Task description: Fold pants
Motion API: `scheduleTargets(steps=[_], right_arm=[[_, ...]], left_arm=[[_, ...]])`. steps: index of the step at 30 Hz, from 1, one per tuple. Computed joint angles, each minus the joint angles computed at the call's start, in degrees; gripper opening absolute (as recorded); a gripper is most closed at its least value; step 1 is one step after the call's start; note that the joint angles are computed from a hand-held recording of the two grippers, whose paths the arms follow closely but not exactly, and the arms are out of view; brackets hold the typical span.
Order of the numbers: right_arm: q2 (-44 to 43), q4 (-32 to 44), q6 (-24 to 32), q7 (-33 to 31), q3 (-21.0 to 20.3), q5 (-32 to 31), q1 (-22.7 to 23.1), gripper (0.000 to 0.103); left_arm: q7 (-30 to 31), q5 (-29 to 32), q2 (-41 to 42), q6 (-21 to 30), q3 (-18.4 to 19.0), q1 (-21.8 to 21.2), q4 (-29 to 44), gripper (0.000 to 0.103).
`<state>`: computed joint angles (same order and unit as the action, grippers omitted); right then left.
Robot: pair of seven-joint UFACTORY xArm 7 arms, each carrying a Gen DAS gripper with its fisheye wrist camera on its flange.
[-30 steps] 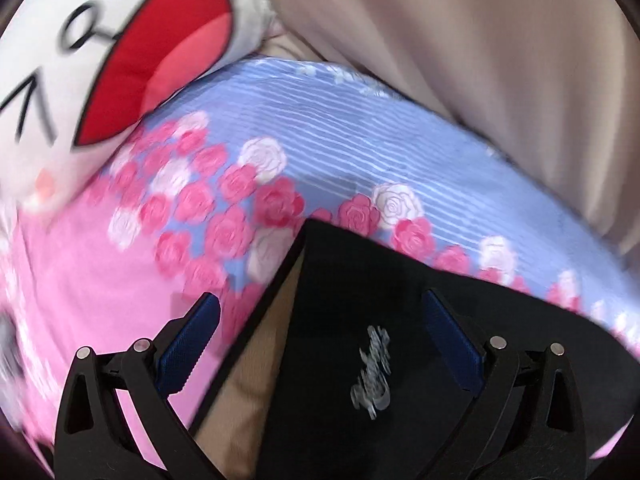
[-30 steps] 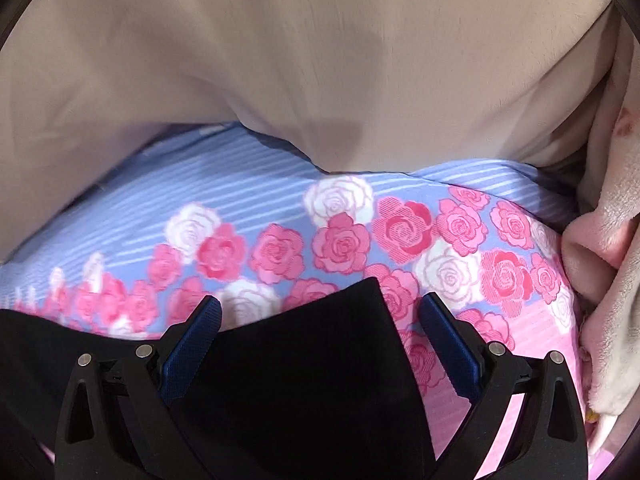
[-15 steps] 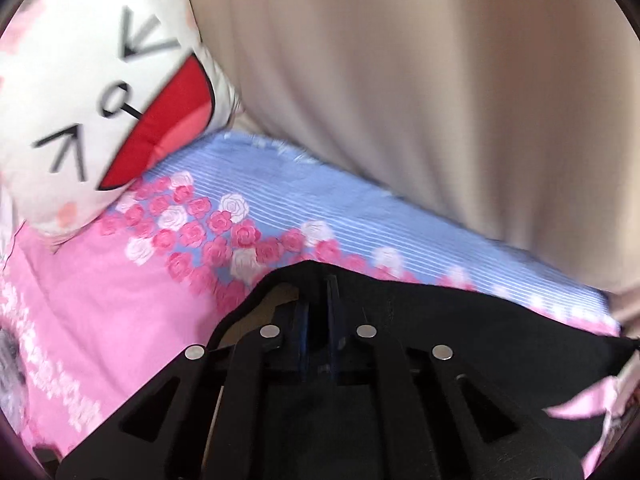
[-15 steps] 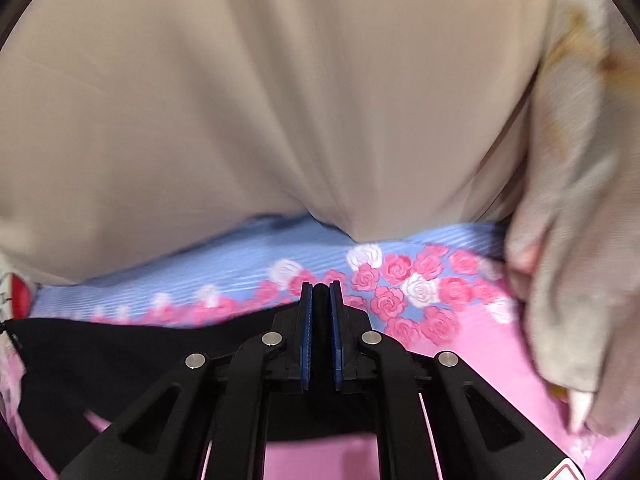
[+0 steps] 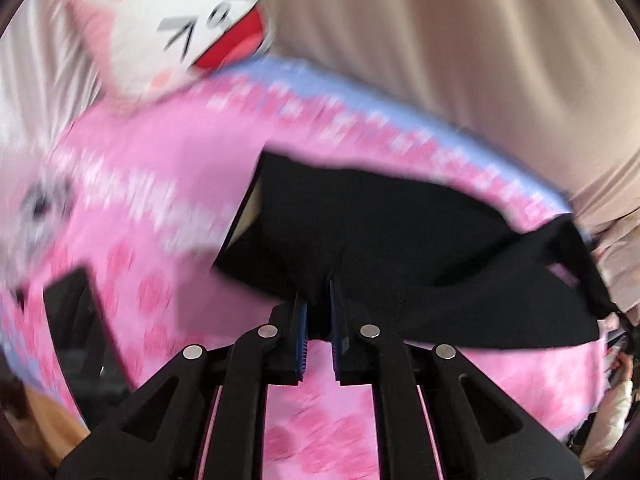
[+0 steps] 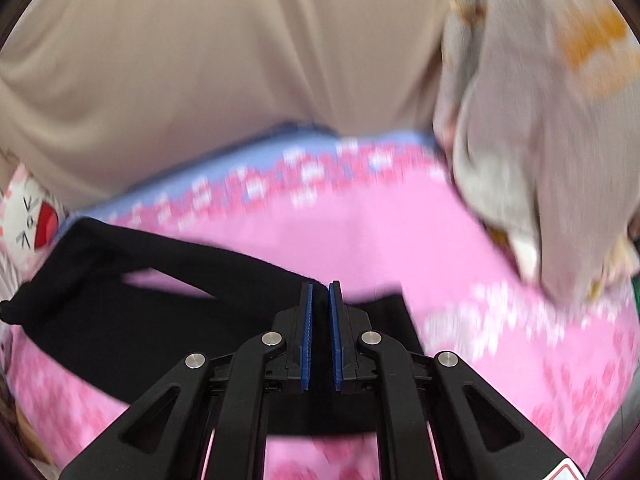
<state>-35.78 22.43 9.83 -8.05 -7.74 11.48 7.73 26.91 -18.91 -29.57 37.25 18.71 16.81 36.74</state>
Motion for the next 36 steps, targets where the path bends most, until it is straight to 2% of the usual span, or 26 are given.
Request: scheduleTargets(steps=[3,4,5,6,7,8,11,13,15,16,17,18,19,20,22,24,25,26,27,29,30,31,33,34,35,36], right_arm=[[-0.09,-2.49,3.49,-2.2,-2.7,0.49,0.84,0.013],[-1.07,-3.45,4.27,-2.36,-2.7,0.83,0.32,0.022],[-2.82,-4.52,4.88,-2.33,-2.78,1.37,-0.13,0.041],[-4.65,-5.43,5.33,-2.2,-2.84,1.97,-0.39,0.05],[-8.06,-6.82,5.83,-2.31,-3.89,3.14,-0.25,0.067],[-11.83,-8.1,6.06,-3.14,-6.25,4.94,0.99,0.074],[-16.43,-8.01,6.65,-4.55,-11.82,9.67,4.23,0.074],[-11.83,-5.07,6.85,-2.59,-10.99,11.16,4.28,0.074],[-3.44,-1.55,6.5,-0.45,-7.94,10.84,3.55,0.074],[-0.19,-0.09,6.81,0.16,-6.59,10.32,2.95,0.07],[4.05,1.66,7.01,-0.14,-5.1,11.1,3.1,0.043],[6.31,2.61,7.11,-0.04,-5.2,10.95,4.41,0.022],[8.77,3.61,7.11,1.95,-4.16,8.39,5.03,0.013],[8.82,3.75,5.93,2.17,-1.35,7.61,3.25,0.01],[4.49,3.84,6.13,-0.49,-1.27,10.27,3.84,0.01],[-0.89,3.39,5.23,0.2,-0.61,8.51,1.55,0.009],[-3.2,3.52,5.8,0.3,-0.62,7.54,-0.52,0.009],[-3.66,3.6,6.18,2.32,1.77,4.33,-4.87,0.01],[-3.3,3.69,6.69,3.39,3.0,2.15,-7.46,0.01],[1.7,4.73,11.64,3.95,2.23,-0.3,-10.3,0.014],[4.73,4.54,12.98,6.86,2.52,-3.59,-11.48,0.015],[5.37,3.15,11.92,8.12,3.71,-4.49,-12.71,0.023],[1.58,-1.28,6.33,11.07,6.57,-4.07,-14.19,0.026],[-1.28,-3.2,4.0,14.93,9.26,-5.05,-15.87,0.035],[-3.77,-4.49,3.01,17.35,10.52,-5.56,-16.23,0.05],[-7.48,-6.54,1.49,19.54,11.4,-5.43,-15.4,0.054]], left_arm=[[-0.59,-1.27,3.96,-1.45,1.15,0.73,-1.79,0.011],[-0.31,-1.97,4.63,-1.67,1.49,0.88,-2.05,0.012],[-0.54,-2.41,4.47,-1.73,1.32,1.23,-2.57,0.012],[-0.62,-2.98,4.79,-1.54,1.39,1.35,-2.53,0.014],[-0.59,-3.23,5.12,-1.58,1.27,1.5,-2.36,0.015],[-0.63,-3.39,5.46,-1.7,1.13,1.69,-2.14,0.016],[-0.43,-4.13,6.49,-1.89,0.84,1.78,-1.14,0.017],[-0.81,-4.29,7.12,-2.6,0.13,1.77,-0.83,0.017],[-1.57,-3.56,7.44,-3.6,-0.87,1.95,-0.84,0.018],[-2.34,-2.86,7.53,-4.13,-1.53,2.15,-0.88,0.019],[-2.96,-2.26,7.58,-4.42,-1.92,2.29,-0.87,0.019],[-3.52,-1.8,7.58,-4.65,-2.23,2.31,-0.8,0.019],[-4.16,-1.35,7.35,-4.76,-2.51,2.35,-0.54,0.019],[-4.34,-1.12,7.02,-4.68,-2.47,2.24,-0.35,0.019],[-4.08,-0.73,5.86,-4.27,-2.26,1.81,0.62,0.019],[-4.79,1.48,4.93,-5.47,-3.15,2.36,1.17,0.019],[-5.49,3.06,4.74,-6.73,-3.84,2.86,1.29,0.019],[-5.75,3.73,4.98,-7.39,-3.81,2.78,1.61,0.018],[-5.42,3.55,5.74,-7.25,-3.07,2.25,2.32,0.018],[-5.42,2.75,7.14,-6.99,-2.15,1.64,2.96,0.018],[-5.62,2.65,7.95,-7.14,-1.99,1.71,2.86,0.018],[-6.17,2.53,8.27,-7.07,-1.97,1.98,2.59,0.018],[-5.01,-0.43,7.79,-3.5,0.04,1.24,2.36,0.018],[-3.87,-2.61,7.21,-1.34,1.33,0.8,2.34,0.019],[-2.55,-5.5,5.93,1.24,3.01,0.47,1.92,0.032],[-1.9,-7.81,4.52,3.4,4.25,0.67,1.24,0.058]])
